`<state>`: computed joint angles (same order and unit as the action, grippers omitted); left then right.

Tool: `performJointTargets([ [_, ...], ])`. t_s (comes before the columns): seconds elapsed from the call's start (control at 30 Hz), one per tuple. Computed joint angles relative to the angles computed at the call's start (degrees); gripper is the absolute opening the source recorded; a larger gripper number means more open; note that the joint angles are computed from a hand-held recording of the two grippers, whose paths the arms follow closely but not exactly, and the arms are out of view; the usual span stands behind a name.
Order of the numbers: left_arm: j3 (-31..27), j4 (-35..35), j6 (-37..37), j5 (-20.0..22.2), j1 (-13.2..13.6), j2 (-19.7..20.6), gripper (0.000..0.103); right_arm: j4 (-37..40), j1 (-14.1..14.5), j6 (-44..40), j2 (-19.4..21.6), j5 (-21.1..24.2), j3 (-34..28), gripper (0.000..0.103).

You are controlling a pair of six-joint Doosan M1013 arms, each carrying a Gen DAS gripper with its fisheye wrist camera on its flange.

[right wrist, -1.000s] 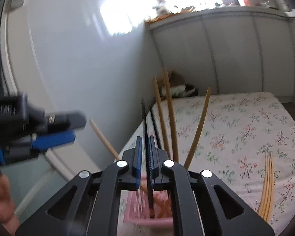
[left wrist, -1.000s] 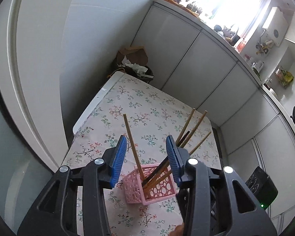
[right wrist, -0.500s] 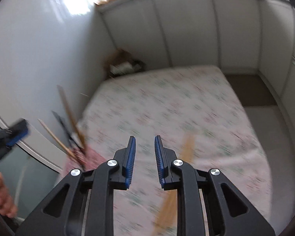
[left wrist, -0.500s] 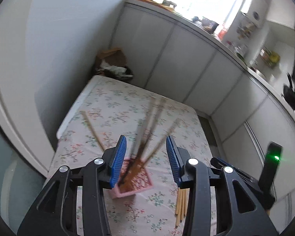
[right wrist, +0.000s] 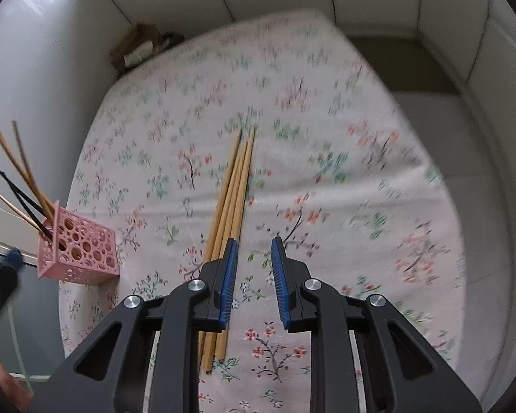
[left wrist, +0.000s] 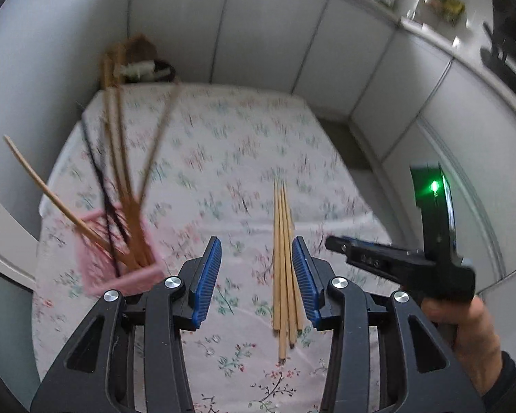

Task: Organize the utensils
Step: 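Move both open grippers back over the wooden chopsticks, then close the right gripper on a wooden chopstick while the left gripper grasps another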

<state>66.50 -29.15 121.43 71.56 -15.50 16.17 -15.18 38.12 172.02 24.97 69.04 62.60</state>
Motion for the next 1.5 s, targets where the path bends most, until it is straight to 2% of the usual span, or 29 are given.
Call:
performJointTargets([
  [0.2,0.1,4.1,-1.2,1.0,-1.6,0.8,0.041,4.4,-1.3,-2.7,1.5,-2.6,-0.2,0.020],
  [0.4,0.2,5.7,-1.9,0.7,-1.8,1.2,0.041,5.5,-2.0,-5.2,3.6,-0.9,-2.3,0.019],
  [0.53,-0.2,6.4,-2.2,0.8,-1.9,1.6,0.041,5.1,-2.1,-6.4,4.1,-0.7,-2.7,0.014],
  [0.7,-0.7,6.2,-2.4,1.3,-1.6,1.7,0.041,5.5,-2.1,-9.8,6.0,4.4,-6.0,0.009],
  [0.9,-0.5,5.8,-2.2,1.3,-1.6,1.5,0.041,6.2,-2.5,-11.1,5.6,3.3,-5.2,0.008],
  [1.03,-0.7,6.0,-2.8,2.0,-2.0,1.9,0.041,3.6,-2.0,-6.3,2.8,0.4,-2.7,0.008],
  [1.27,-0.8,7.0,-2.1,2.8,-3.8,2.8,0.041,-6.2,-0.1,3.5,-4.5,-6.9,4.1,0.008],
  [1.37,-2.2,7.6,-3.5,4.5,-5.0,4.8,0.041,-9.3,0.6,6.2,-6.2,-9.2,5.2,0.008],
  [1.5,-4.2,9.5,-6.6,6.2,-6.3,8.0,0.041,-10.6,1.1,8.3,-7.3,-9.9,5.9,0.008],
])
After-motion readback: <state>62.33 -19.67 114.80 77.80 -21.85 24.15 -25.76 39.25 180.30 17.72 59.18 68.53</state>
